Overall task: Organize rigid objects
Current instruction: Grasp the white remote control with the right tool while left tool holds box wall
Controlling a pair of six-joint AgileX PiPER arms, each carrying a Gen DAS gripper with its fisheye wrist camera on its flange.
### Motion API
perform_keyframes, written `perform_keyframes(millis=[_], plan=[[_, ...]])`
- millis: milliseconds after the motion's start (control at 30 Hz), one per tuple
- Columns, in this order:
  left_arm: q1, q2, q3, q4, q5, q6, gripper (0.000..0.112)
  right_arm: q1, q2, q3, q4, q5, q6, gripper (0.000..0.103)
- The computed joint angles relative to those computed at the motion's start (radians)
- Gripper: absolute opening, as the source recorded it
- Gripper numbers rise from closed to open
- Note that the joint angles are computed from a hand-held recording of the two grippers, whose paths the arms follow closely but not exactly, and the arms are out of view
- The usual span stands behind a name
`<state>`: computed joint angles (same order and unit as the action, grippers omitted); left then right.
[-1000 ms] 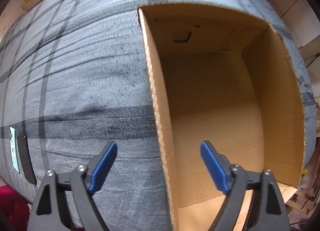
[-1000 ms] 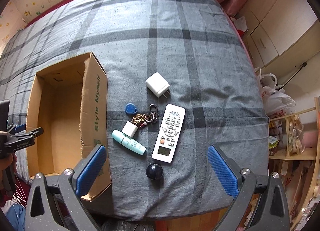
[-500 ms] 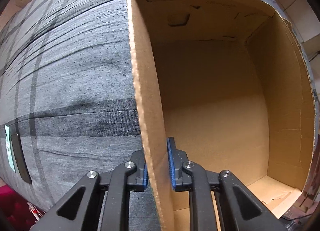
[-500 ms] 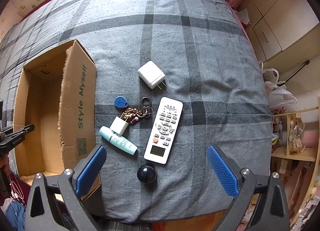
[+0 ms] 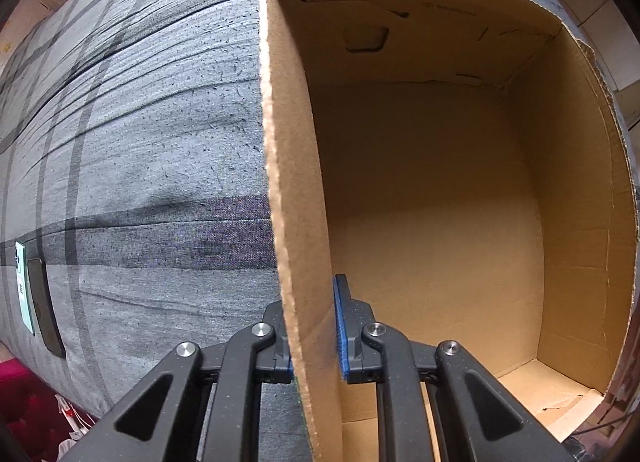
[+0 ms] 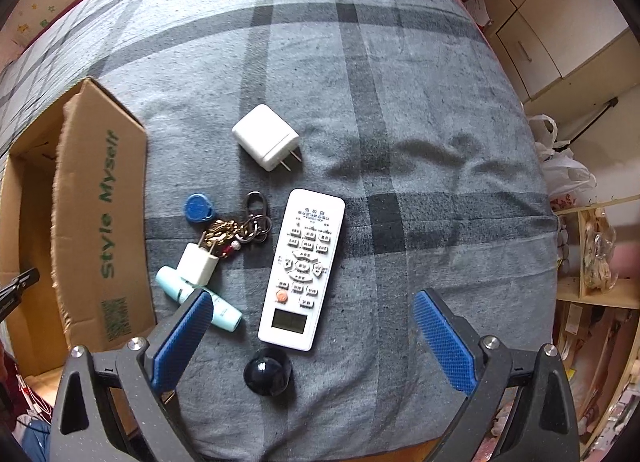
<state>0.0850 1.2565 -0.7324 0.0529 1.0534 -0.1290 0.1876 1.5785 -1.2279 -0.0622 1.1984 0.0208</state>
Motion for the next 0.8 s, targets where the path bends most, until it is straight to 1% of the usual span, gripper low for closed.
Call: perform_keyframes(millis=[200, 333, 467, 533, 633, 667, 700, 733, 767, 800], plan=[[-0.036, -0.010, -0.002, 0.005, 0.013, -0.060, 0.015, -0.016, 0.068, 0.048, -0.001, -0.083, 0.024, 0.102], [-0.049, -0.016, 0.007, 0.017, 0.016, -0.077, 0.014, -0.036, 0.116, 0.065, 0.016, -0.118, 0.035, 0.102], [-0.059, -0.020, 0.023, 0.029, 0.009, -0.097, 0.014, -0.049, 0.159, 0.062, 0.029, -0.143, 0.040, 0.098], [-0.064, -0.017, 0.016, 0.026, 0.013, -0.111, 0.014, -0.058, 0.187, 0.052, 0.046, -0.147, 0.041, 0.094], [-0.069, -0.017, 0.013, 0.031, 0.017, -0.133, 0.014, -0.065, 0.227, 0.042, 0.059, -0.149, 0.040, 0.083], [-0.077, -0.014, -0.001, 0.023, 0.033, -0.136, 0.014, -0.069, 0.240, 0.041, 0.066, -0.151, 0.039, 0.076], [-0.081, -0.018, 0.003, 0.027, 0.031, -0.142, 0.014, -0.071, 0.253, 0.038, 0.074, -0.148, 0.038, 0.067], [-0.082, -0.023, 0.006, 0.029, 0.032, -0.142, 0.014, -0.077, 0.261, 0.038, 0.088, -0.146, 0.030, 0.062], [-0.079, -0.028, 0.010, 0.028, 0.031, -0.141, 0.014, -0.085, 0.265, 0.039, 0.106, -0.148, 0.021, 0.049], [-0.077, -0.030, 0.012, 0.027, 0.029, -0.139, 0.014, -0.094, 0.264, 0.049, 0.111, -0.159, 0.020, 0.049]])
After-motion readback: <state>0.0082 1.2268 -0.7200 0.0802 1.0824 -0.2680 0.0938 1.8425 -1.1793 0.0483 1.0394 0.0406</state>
